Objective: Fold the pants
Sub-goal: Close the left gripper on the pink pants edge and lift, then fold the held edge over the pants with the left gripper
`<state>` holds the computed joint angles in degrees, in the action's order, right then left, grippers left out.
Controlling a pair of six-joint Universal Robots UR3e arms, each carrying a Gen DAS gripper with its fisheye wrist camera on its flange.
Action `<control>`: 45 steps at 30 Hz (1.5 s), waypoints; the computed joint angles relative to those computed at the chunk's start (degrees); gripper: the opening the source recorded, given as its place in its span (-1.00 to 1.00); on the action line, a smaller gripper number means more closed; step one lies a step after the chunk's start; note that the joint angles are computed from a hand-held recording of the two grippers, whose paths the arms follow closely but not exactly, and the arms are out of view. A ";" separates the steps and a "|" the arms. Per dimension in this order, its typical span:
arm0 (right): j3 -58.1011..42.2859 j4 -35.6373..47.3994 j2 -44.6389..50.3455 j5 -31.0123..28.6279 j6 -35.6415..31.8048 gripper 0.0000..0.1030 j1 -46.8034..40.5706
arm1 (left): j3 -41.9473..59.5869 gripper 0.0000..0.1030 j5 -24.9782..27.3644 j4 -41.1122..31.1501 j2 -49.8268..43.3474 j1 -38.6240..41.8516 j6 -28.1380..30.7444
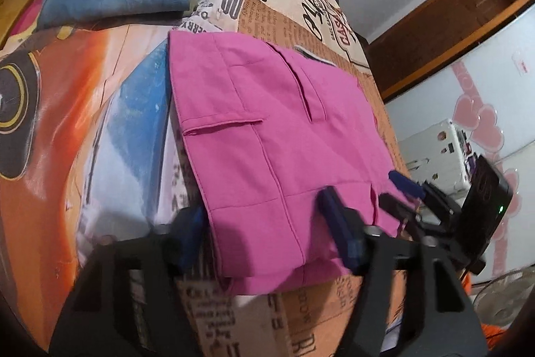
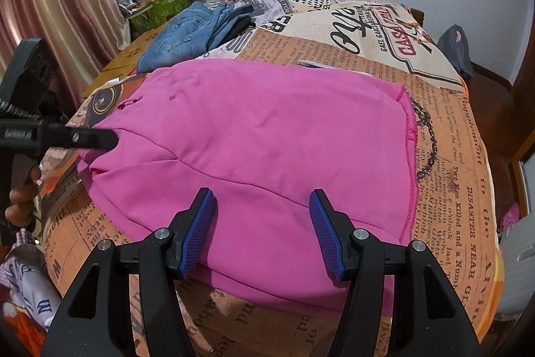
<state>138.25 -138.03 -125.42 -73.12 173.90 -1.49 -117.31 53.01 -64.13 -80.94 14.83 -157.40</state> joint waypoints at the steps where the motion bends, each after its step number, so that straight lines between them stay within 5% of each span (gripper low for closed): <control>1: 0.10 -0.07 -0.09 0.03 0.02 0.05 -0.10 | 0.56 -0.14 -0.08 -0.26 -0.39 -0.21 0.19; 8: -0.61 1.01 -0.39 0.04 0.49 0.05 -0.13 | 0.34 -0.58 2.00 2.73 3.41 -2.14 0.90; 17: -8.47 -0.45 4.49 -2.14 3.63 0.05 4.00 | 2.83 -0.61 8.09 3.64 10.89 -3.88 3.87; 24: -19.73 -10.40 22.76 -6.23 8.73 0.06 15.12 | 7.18 -0.61 10.49 -0.24 13.81 -2.63 7.48; 33: -28.76 -8.17 35.99 -3.54 8.36 0.05 22.12 | 14.19 -0.63 18.22 -1.21 10.42 -9.24 8.20; 38: -25.94 -7.80 33.33 0.73 9.07 0.05 18.95 | 19.47 -0.63 23.31 -0.46 5.11 -15.19 5.81; 45: -15.66 -4.46 17.31 0.36 6.26 0.06 10.78 | 27.65 -0.63 29.11 -1.26 -2.77 -22.64 2.82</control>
